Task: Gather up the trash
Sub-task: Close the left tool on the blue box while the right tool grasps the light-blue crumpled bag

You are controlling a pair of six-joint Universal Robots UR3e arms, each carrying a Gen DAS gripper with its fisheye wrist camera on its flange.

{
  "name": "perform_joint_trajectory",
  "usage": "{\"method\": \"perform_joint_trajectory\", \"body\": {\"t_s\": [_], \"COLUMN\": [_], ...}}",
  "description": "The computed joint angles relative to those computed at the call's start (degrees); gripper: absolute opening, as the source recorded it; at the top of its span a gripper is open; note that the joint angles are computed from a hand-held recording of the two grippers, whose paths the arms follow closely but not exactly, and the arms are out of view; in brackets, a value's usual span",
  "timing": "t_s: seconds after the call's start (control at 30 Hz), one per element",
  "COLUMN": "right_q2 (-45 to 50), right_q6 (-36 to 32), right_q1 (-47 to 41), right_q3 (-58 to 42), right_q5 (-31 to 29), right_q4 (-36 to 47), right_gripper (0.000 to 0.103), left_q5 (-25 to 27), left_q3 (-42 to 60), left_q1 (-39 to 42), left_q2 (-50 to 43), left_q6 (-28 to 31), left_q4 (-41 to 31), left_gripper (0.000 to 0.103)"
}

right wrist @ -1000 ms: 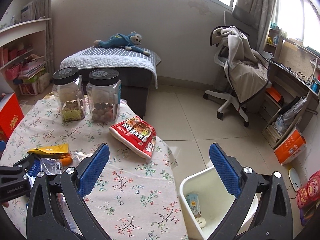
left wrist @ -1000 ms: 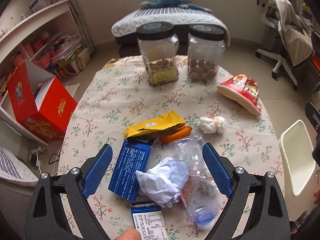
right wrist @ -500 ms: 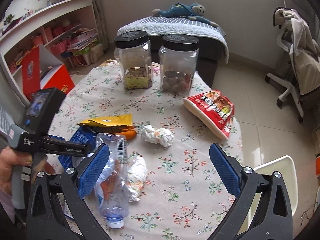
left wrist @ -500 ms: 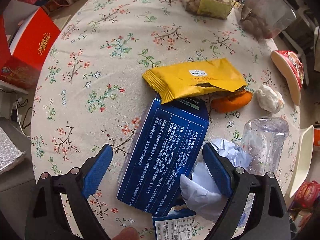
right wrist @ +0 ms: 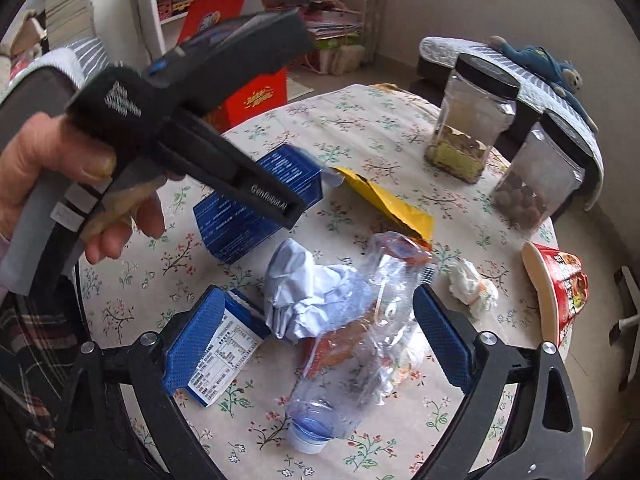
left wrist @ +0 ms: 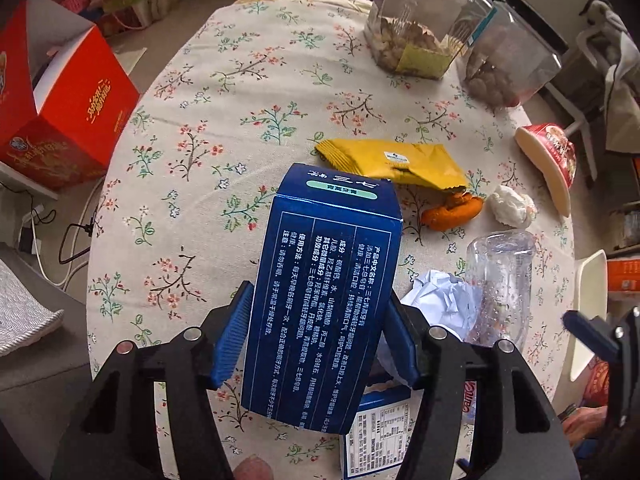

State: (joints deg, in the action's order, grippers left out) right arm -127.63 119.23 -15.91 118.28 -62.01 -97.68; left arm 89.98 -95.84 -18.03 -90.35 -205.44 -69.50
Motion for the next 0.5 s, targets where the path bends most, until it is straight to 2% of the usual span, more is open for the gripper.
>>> {"method": "perform_joint_trajectory", "body": {"t_s": [0.17, 0.3, 0.33, 0.4, 0.43, 0.47, 0.5], "right_q2": [6.24, 12.43, 13.83, 16.7, 17.93, 17.99, 17.56], "right_q6": [7.66, 13.36, 14.27, 14.81, 14.96, 14.77, 14.72], "right_q1": [12.12, 16.92, 17.37, 17.67, 17.95, 17.41, 16.67], "right_q3": [2.89, 3.66, 3.53, 2.6, 2.25, 2.33, 2.43], "right_q5": [-6.27, -10.54, -11.01, -11.6, -12.16, -11.21, -10.2], "right_q4": [-12.95, -19.74, -20.41, -20.0, -20.04, -19.41, -19.18], "right_gripper": [0.079, 0.075, 0.072, 0.057, 0.039, 0.034, 0.033], "left_q5": [1.08, 0.75, 0.74, 0.76, 0.82, 0.84, 0.77], "left_q3": [-0.65, -3.65, -4.41, -5.46, -5.87, -6.09, -6.46], "left_q1": [1.71, 5.22, 5.73, 6.28, 6.46, 6.67, 6.93], "left_q2": [5.52, 8.89, 9.88, 10.74, 11.2, 11.47, 11.96], "left_q6": [-0.86, 0.59, 0.86, 1.19, 1.21, 1.22, 1.27], "left_q4": [-1.85, -1.44, -1.83, -2.0, -2.11, -2.15, -2.13], "left_gripper": [0.061, 0.061, 0.061, 0.061, 0.061, 0.061, 0.061]}}
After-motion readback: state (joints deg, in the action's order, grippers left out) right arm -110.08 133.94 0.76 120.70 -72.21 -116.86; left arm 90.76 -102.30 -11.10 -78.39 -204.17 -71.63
